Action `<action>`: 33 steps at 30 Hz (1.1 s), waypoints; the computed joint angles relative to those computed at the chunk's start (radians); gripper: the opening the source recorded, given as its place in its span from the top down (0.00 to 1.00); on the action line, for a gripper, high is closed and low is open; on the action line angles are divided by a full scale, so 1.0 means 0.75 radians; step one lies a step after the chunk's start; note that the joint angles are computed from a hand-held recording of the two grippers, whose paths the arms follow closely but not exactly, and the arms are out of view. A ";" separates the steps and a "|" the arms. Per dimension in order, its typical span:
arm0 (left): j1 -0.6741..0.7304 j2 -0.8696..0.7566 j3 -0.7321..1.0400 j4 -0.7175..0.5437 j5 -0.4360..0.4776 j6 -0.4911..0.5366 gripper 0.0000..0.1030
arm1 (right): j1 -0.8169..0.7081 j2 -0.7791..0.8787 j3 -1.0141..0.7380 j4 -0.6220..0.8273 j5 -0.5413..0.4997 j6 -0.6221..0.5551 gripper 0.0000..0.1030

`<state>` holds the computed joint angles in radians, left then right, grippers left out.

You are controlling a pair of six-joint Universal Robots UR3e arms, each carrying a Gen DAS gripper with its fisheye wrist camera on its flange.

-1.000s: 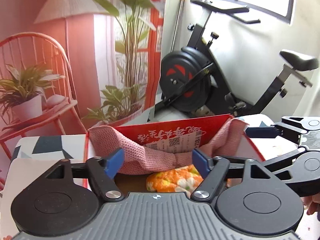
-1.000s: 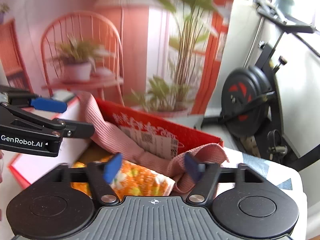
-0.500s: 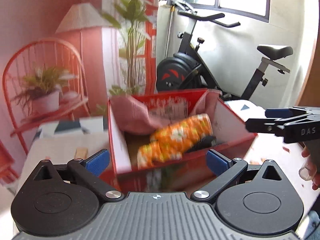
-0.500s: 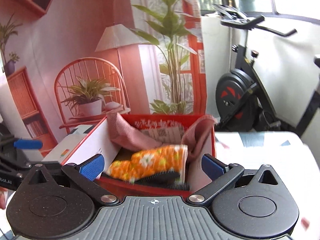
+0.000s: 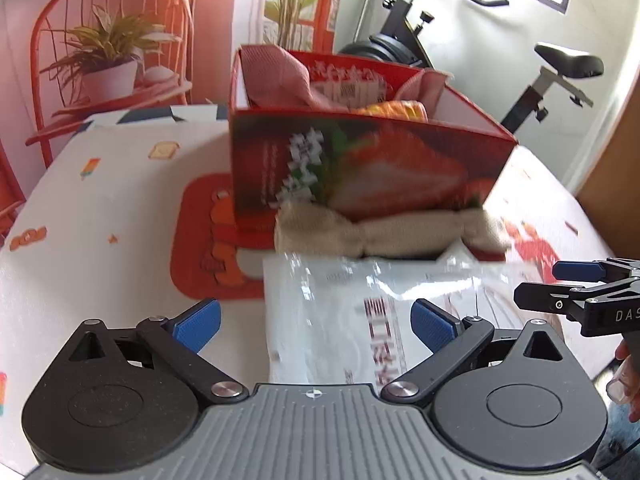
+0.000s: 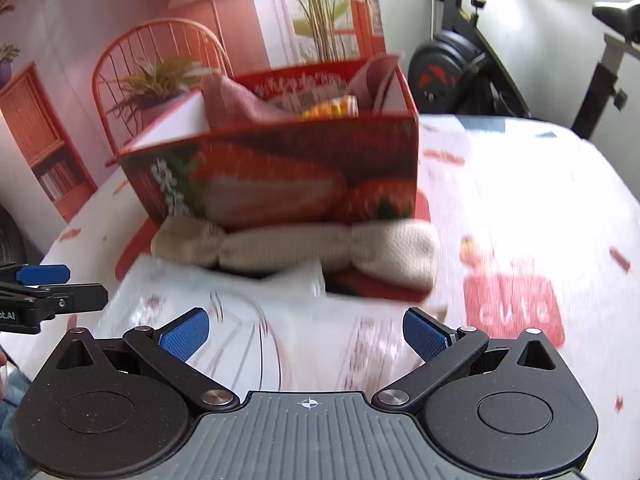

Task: Organize soft objects
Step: 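Move both tools down to the white surgical-mask bag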

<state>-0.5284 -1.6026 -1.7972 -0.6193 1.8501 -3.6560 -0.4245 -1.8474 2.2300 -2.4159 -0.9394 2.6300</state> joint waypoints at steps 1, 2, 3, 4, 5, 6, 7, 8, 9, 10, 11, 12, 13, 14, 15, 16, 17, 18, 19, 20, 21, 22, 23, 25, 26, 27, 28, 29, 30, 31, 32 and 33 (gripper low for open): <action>-0.008 -0.006 -0.003 -0.002 0.006 -0.009 0.01 | 0.000 -0.013 0.004 0.027 -0.011 -0.010 0.00; -0.013 -0.013 0.002 -0.019 0.014 -0.020 0.01 | 0.005 -0.019 0.005 0.040 -0.028 -0.011 0.00; -0.011 -0.030 0.024 -0.045 0.014 -0.023 0.01 | 0.006 -0.023 0.007 0.044 -0.045 -0.010 0.00; -0.007 -0.032 0.028 -0.061 0.007 -0.022 0.01 | 0.012 -0.035 0.015 0.047 -0.062 -0.002 0.00; -0.007 -0.029 0.024 -0.069 0.004 -0.026 0.01 | 0.019 -0.030 0.008 0.055 -0.078 0.005 0.01; -0.021 -0.030 0.017 -0.064 0.012 -0.041 0.01 | 0.027 -0.026 0.001 0.068 -0.098 0.013 0.01; -0.014 -0.024 0.005 -0.052 0.007 -0.037 0.01 | 0.036 -0.017 -0.014 0.095 -0.117 0.016 0.00; -0.006 -0.021 -0.009 -0.035 -0.001 -0.032 0.01 | 0.042 0.018 -0.054 0.135 -0.133 0.010 0.00; -0.005 -0.025 -0.011 -0.029 -0.003 -0.038 0.01 | 0.053 0.034 -0.065 0.139 -0.154 0.020 0.01; 0.001 -0.023 -0.018 -0.025 -0.014 -0.042 0.01 | 0.058 0.042 -0.066 0.132 -0.164 0.029 0.01; 0.013 -0.018 -0.032 -0.013 -0.034 -0.040 0.02 | 0.057 0.048 -0.068 0.141 -0.164 0.030 0.01; 0.025 -0.012 -0.050 0.007 -0.056 -0.039 0.02 | 0.053 0.058 -0.076 0.163 -0.165 0.028 0.01; 0.035 -0.009 -0.062 0.024 -0.077 -0.042 0.03 | 0.048 0.066 -0.080 0.181 -0.163 0.023 0.01; 0.042 -0.008 -0.076 0.043 -0.094 -0.047 0.04 | 0.040 0.074 -0.080 0.198 -0.153 0.014 0.01; 0.046 -0.011 -0.084 0.057 -0.108 -0.051 0.05 | 0.028 0.084 -0.083 0.220 -0.134 -0.002 0.02; 0.056 -0.012 -0.092 0.069 -0.127 -0.048 0.07 | 0.017 0.091 -0.088 0.247 -0.112 -0.015 0.04; 0.058 -0.019 -0.094 0.079 -0.140 -0.049 0.10 | 0.016 0.098 -0.086 0.247 -0.105 -0.013 0.03; 0.064 -0.023 -0.100 0.090 -0.154 -0.049 0.12 | 0.021 0.101 -0.088 0.242 -0.105 -0.013 0.03; 0.069 -0.025 -0.107 0.100 -0.169 -0.049 0.15 | 0.027 0.106 -0.094 0.241 -0.108 -0.017 0.03; 0.073 -0.025 -0.114 0.108 -0.182 -0.053 0.18 | 0.033 0.111 -0.104 0.247 -0.110 -0.024 0.03; 0.077 -0.026 -0.119 0.116 -0.193 -0.058 0.19 | 0.037 0.124 -0.118 0.254 -0.110 -0.033 0.03; 0.081 -0.025 -0.124 0.119 -0.202 -0.061 0.19 | 0.044 0.134 -0.130 0.256 -0.111 -0.033 0.03; 0.081 -0.024 -0.125 0.116 -0.203 -0.068 0.20 | 0.049 0.144 -0.139 0.255 -0.111 -0.030 0.03; 0.093 -0.021 -0.134 0.122 -0.220 -0.081 0.21 | 0.054 0.164 -0.154 0.251 -0.105 -0.026 0.03; 0.104 -0.016 -0.146 0.133 -0.234 -0.092 0.22 | 0.064 0.181 -0.165 0.243 -0.105 -0.021 0.03; 0.119 -0.009 -0.161 0.146 -0.249 -0.102 0.22 | 0.079 0.201 -0.181 0.232 -0.108 -0.014 0.03; 0.129 -0.005 -0.171 0.157 -0.255 -0.113 0.23 | 0.093 0.221 -0.199 0.225 -0.110 -0.011 0.03; 0.137 0.001 -0.180 0.163 -0.255 -0.122 0.23 | 0.107 0.239 -0.220 0.223 -0.112 -0.008 0.03; 0.145 0.007 -0.187 0.165 -0.253 -0.130 0.23 | 0.122 0.256 -0.239 0.214 -0.114 -0.003 0.04; 0.150 0.010 -0.191 0.167 -0.251 -0.139 0.24 | 0.136 0.273 -0.258 0.208 -0.117 0.002 0.04; 0.154 0.010 -0.191 0.166 -0.247 -0.146 0.24 | 0.150 0.290 -0.278 0.202 -0.120 0.004 0.05; 0.155 0.012 -0.186 0.153 -0.238 -0.148 0.24 | 0.161 0.302 -0.293 0.198 -0.120 0.004 0.05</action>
